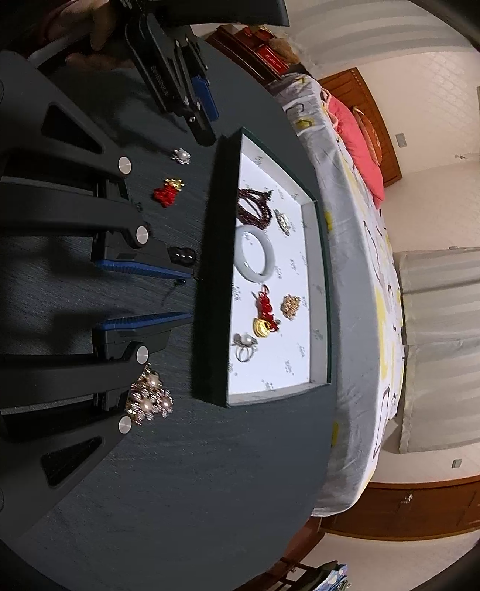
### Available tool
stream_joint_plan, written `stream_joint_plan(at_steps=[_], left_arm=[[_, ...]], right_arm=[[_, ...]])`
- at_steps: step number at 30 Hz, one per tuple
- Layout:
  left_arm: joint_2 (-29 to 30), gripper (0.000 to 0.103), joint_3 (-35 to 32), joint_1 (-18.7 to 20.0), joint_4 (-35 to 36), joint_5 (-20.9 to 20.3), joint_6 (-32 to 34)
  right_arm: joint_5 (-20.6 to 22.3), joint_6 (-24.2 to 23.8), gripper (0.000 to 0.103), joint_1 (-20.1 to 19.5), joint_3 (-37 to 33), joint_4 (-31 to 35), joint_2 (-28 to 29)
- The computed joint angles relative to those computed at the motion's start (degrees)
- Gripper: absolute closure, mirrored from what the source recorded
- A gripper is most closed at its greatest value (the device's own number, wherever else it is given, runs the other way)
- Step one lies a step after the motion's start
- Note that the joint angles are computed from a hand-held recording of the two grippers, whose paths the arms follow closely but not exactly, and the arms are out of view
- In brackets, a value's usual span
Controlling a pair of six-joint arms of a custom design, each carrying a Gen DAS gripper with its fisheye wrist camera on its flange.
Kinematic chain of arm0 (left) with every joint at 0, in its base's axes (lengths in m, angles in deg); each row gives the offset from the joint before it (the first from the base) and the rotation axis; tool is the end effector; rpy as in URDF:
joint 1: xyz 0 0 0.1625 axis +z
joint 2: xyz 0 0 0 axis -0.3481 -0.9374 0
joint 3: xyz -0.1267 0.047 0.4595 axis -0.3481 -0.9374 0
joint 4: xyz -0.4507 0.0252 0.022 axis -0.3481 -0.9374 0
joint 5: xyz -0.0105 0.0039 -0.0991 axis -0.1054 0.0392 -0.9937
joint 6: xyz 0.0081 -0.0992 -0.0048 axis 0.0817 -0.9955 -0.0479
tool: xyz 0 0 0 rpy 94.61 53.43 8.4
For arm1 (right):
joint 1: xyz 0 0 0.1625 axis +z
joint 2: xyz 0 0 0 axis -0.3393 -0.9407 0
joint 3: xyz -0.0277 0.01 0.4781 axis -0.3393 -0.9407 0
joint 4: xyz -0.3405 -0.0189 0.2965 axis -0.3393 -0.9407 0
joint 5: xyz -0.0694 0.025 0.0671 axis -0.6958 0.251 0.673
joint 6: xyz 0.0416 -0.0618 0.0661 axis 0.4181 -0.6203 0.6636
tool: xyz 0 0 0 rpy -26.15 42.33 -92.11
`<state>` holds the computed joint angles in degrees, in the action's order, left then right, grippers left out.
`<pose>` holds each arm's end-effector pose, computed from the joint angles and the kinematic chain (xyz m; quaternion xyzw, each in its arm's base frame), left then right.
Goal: Organize jewelry
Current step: 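Withdraw both tools and close the left tool on the pearl flower brooch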
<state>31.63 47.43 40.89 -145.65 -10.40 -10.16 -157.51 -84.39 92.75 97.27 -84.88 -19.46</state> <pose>-0.4287 -0.3893 -0.0210 0.1563 0.8683 -0.3469 0.3181 0.0140 -0.3861 0.3899 0.2144 -0.8826 0.3401 0.2438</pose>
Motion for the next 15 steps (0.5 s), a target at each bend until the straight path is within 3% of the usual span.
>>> stream_joint_plan(at_steps=[15], left_arm=[[0.85,0.054,0.15,0.88,0.94,-3.42,-0.36]], right_arm=[[-1.31,-0.93,0.084,-0.79,1.05,1.08,0.06]])
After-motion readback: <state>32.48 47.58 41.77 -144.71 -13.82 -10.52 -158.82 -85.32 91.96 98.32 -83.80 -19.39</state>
